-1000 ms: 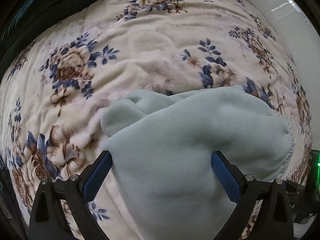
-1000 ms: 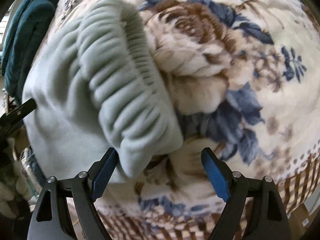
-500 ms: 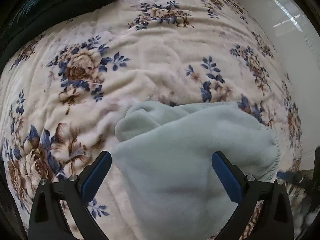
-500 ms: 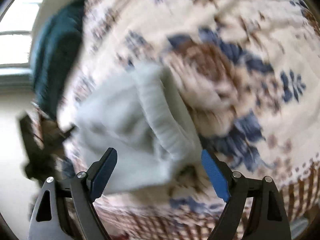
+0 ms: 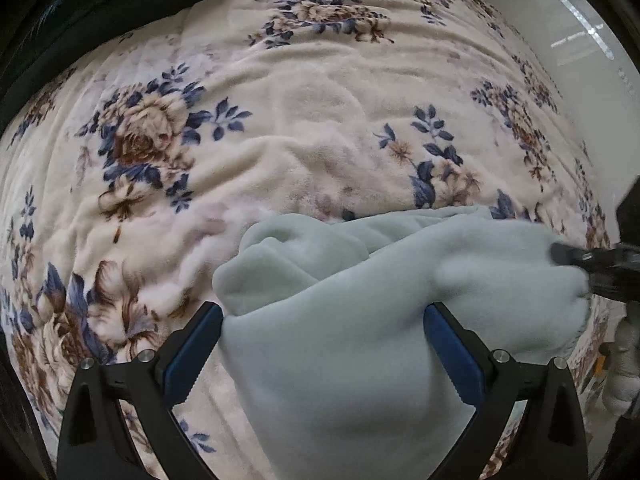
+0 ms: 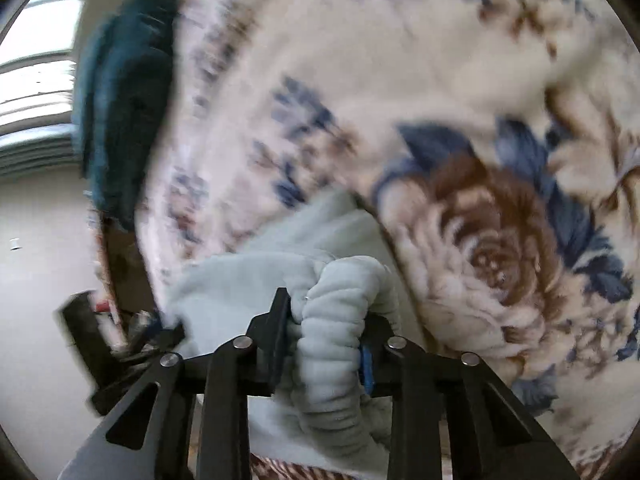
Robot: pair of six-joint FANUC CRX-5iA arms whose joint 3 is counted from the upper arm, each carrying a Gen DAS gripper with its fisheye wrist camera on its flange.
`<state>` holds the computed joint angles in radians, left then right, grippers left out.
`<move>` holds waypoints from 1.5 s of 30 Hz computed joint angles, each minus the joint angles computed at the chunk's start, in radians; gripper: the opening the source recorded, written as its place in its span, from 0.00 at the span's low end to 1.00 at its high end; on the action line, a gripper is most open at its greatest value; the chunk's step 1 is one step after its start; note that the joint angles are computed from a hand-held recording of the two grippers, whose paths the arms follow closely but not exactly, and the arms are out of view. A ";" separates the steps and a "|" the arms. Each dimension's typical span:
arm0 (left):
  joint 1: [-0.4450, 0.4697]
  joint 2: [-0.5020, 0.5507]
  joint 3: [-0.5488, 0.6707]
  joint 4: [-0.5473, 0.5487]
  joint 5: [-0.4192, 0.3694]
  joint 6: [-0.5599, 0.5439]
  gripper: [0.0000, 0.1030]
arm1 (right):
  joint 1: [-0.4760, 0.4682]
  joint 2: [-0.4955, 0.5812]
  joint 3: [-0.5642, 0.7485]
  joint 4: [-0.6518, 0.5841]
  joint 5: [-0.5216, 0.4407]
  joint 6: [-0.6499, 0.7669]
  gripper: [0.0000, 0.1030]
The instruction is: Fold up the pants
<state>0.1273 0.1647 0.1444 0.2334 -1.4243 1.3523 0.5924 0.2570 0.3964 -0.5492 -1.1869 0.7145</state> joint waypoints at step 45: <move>-0.070 -0.235 -0.165 -0.196 0.093 0.169 1.00 | 0.158 -0.325 -0.528 0.065 0.313 -0.323 0.86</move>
<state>0.0578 -0.0707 -0.0210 0.0374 -1.3313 1.5208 0.7502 -0.0681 -0.1311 -0.4844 -0.8739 0.3917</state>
